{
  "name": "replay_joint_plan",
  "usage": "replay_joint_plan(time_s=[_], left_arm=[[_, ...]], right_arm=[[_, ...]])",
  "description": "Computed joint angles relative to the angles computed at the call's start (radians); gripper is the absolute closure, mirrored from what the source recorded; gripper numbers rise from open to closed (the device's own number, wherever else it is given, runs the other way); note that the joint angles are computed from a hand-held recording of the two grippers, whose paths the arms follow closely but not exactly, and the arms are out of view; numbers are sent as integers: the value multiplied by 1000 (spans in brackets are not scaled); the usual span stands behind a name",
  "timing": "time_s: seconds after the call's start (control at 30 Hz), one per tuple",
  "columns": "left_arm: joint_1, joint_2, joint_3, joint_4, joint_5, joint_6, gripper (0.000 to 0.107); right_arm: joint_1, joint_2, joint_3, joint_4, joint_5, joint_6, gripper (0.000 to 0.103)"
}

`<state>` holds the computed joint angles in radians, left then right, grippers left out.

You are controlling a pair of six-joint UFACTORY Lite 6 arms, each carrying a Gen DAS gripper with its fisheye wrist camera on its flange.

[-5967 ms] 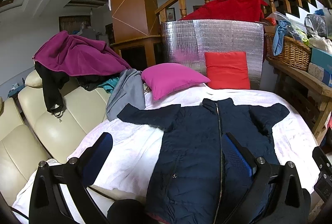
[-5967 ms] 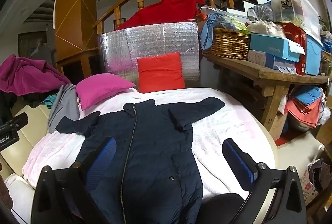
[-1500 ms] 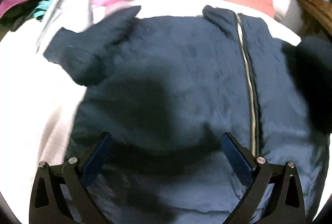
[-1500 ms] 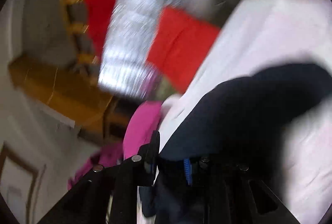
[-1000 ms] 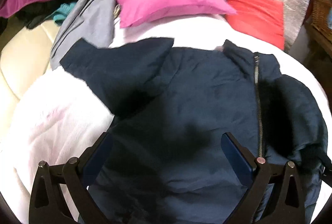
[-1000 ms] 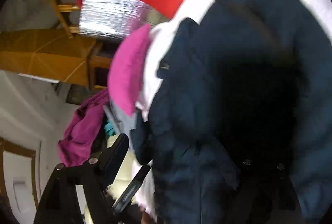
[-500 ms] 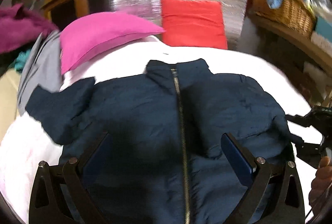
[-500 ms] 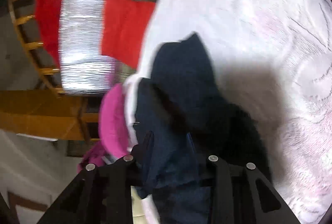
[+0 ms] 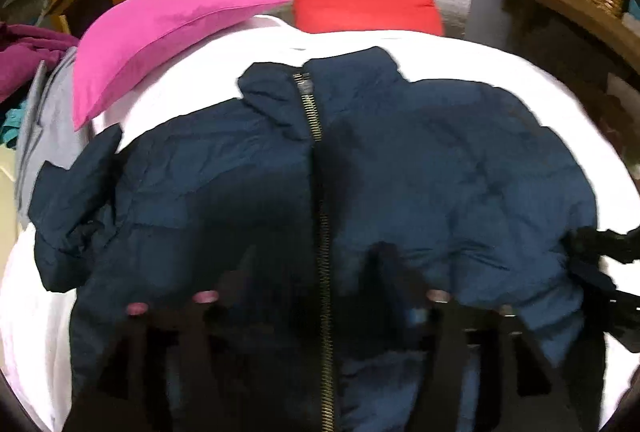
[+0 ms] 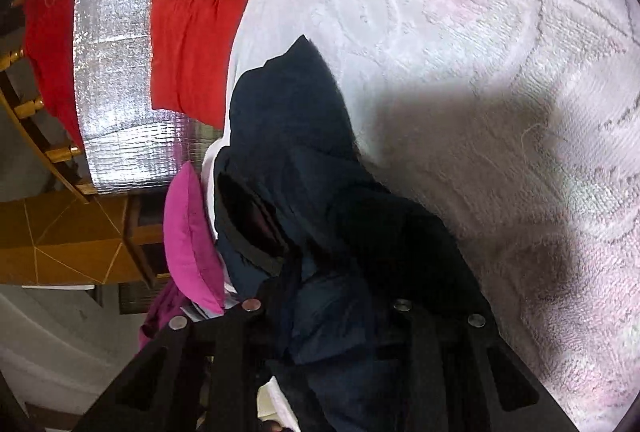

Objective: Fold large clothes

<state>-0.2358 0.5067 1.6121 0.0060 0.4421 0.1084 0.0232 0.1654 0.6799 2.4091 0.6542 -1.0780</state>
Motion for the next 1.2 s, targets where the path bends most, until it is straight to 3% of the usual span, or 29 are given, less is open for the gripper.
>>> replay_joint_plan(time_s=[0.1,0.17,0.2,0.23,0.3,0.37,0.47,0.57,0.63,0.7,0.9,1.0,1.1,1.2], left_arm=[[39,35,44,-140,56,121,41],[45,31,43,-153,66,141,41],[46,23,33,-152,66,143,41],[49,15,26,-158,70,150,41],[55,13,29,-176,81,179,41],[68,-19,3,-209,88,229,41],[104,-74,-37,-301,101,353,41],[134,-122,-69,-348,98,443,41],[155,-135,-74,-368,98,488,41],[186,-135,-65,-391,116,533,40],[305,-60,33,-412,218,532,39],[348,-41,48,-409,230,518,39],[357,-40,48,-417,230,518,39],[348,-29,63,-448,229,534,29]], right_arm=[[39,-63,22,0,-90,-33,69],[45,-64,53,-27,-64,-47,67],[48,-59,68,-37,-49,-43,54],[54,-52,82,-35,-46,-45,29],[69,-27,128,-37,-83,-42,20],[76,19,183,-30,-119,-45,20],[60,111,255,-36,-61,-56,21],[76,169,328,-78,-91,-36,24],[92,185,356,-70,-80,-51,38],[104,199,361,-13,39,-120,49],[241,159,523,-57,221,-272,46],[301,93,523,-13,97,-384,31],[271,45,449,36,-11,-352,31],[241,-48,376,142,-298,-406,31]])
